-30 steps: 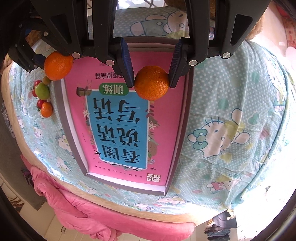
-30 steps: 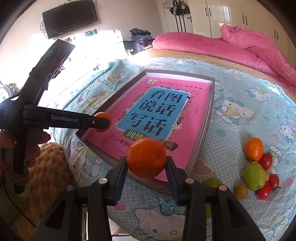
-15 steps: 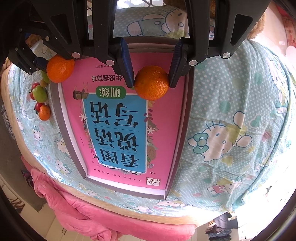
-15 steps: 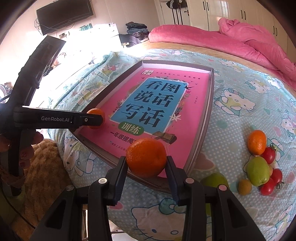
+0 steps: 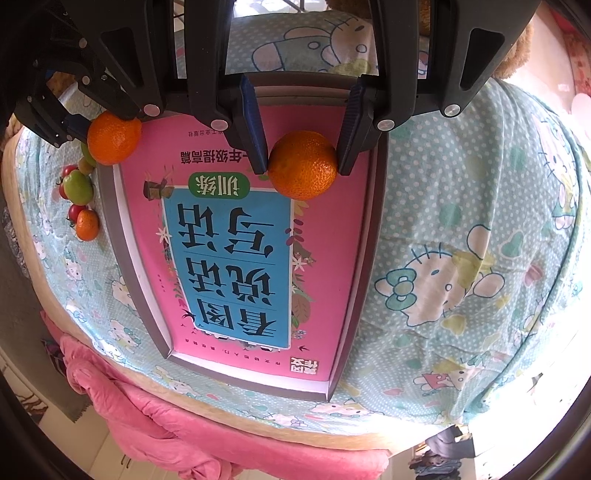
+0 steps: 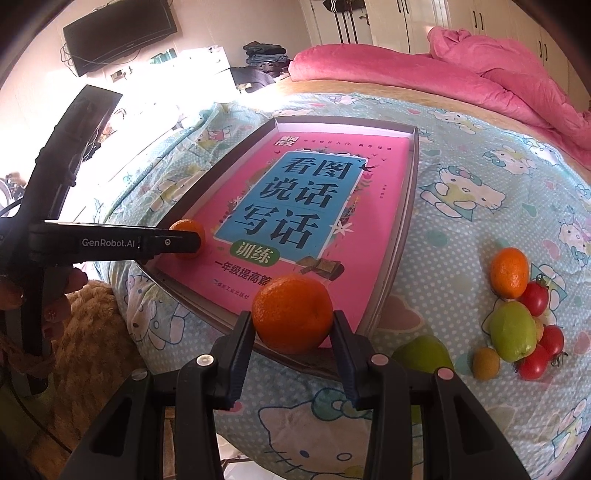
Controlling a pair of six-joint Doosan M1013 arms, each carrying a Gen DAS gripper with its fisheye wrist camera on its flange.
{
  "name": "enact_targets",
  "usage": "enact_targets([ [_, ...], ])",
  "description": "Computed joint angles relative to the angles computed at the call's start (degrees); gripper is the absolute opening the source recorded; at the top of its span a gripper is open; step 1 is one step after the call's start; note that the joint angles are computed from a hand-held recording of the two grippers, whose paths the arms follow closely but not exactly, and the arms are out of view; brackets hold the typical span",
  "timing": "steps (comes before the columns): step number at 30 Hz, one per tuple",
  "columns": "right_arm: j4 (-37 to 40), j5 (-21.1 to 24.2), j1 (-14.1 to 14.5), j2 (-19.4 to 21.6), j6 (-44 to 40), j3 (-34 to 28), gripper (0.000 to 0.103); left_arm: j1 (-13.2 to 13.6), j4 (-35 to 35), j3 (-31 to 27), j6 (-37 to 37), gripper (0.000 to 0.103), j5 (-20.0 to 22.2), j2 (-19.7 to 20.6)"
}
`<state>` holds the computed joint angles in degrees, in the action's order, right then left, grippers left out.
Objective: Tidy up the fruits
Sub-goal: 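Carry both oranges over the pink book tray and lower them onto it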
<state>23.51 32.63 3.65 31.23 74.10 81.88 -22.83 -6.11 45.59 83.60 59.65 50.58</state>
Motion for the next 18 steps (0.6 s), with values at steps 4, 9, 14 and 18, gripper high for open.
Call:
enact_targets([
  [4, -1.5, -0.3, 0.1, -0.2, 1.0, 0.2, 0.043, 0.0, 0.1, -0.3, 0.0, 0.039, 0.2, 0.2],
  [9, -1.3, -0.3, 0.1, -0.2, 0.9, 0.2, 0.043, 0.0, 0.3, -0.5, -0.1, 0.04, 0.5, 0.3],
  [14, -0.5, -0.3, -0.1, -0.3, 0.4, 0.4, 0.043, 0.0, 0.5, -0.6, -0.2, 0.04, 0.7, 0.4],
  [18, 0.8, -0.8, -0.3, -0.5, -0.4, 0.8, 0.043, -0.1, 0.9, -0.7, -0.5, 0.04, 0.9, 0.4],
])
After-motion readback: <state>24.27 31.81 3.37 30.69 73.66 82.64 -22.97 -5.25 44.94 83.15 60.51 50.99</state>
